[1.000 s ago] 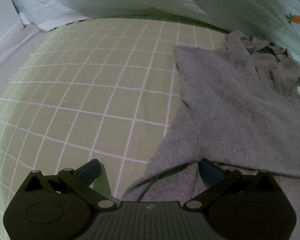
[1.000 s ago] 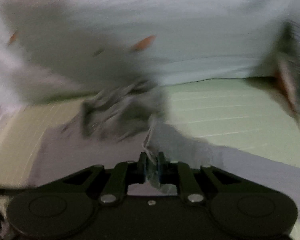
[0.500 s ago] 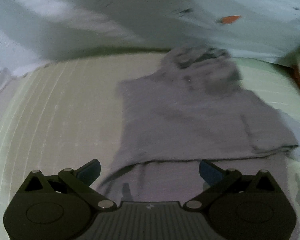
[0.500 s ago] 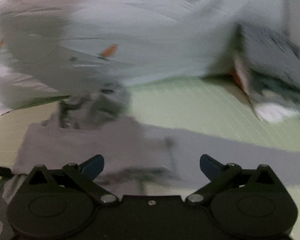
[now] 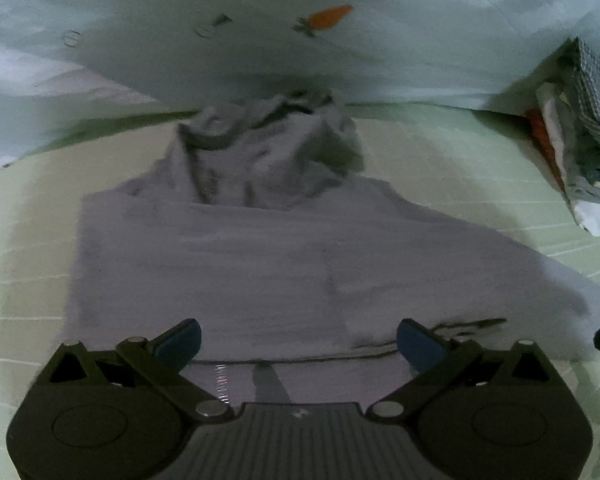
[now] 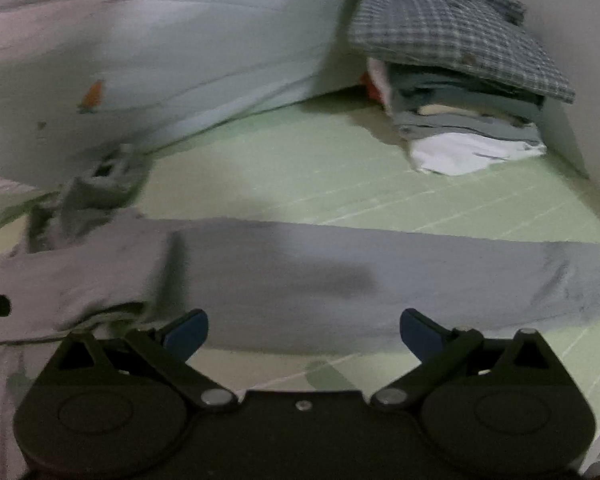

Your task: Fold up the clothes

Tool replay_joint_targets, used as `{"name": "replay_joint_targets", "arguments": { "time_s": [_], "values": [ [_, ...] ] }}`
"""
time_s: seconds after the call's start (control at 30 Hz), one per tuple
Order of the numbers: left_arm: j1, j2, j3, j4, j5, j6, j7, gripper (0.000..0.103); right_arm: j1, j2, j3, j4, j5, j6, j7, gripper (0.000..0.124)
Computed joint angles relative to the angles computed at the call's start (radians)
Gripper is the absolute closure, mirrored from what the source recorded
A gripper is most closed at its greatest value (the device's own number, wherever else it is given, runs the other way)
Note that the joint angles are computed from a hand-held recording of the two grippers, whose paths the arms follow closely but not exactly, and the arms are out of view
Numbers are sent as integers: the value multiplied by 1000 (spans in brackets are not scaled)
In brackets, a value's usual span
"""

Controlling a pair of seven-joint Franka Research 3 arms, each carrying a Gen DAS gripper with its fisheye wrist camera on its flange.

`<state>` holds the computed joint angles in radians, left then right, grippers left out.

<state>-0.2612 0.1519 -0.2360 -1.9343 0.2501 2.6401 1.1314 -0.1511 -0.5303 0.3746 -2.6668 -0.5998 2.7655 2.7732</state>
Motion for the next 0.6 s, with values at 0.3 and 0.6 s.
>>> {"name": "replay_joint_targets", "arguments": {
  "time_s": [0.3, 0.6],
  "values": [
    [-27, 194, -27, 225, -57, -148, 83, 36, -94, 165, -53, 66, -98, 39, 63, 21],
    [-36, 185, -33, 186, -82, -101, 157, 88, 1, 265, -139, 115, -215, -12, 85, 21]
  ]
}}
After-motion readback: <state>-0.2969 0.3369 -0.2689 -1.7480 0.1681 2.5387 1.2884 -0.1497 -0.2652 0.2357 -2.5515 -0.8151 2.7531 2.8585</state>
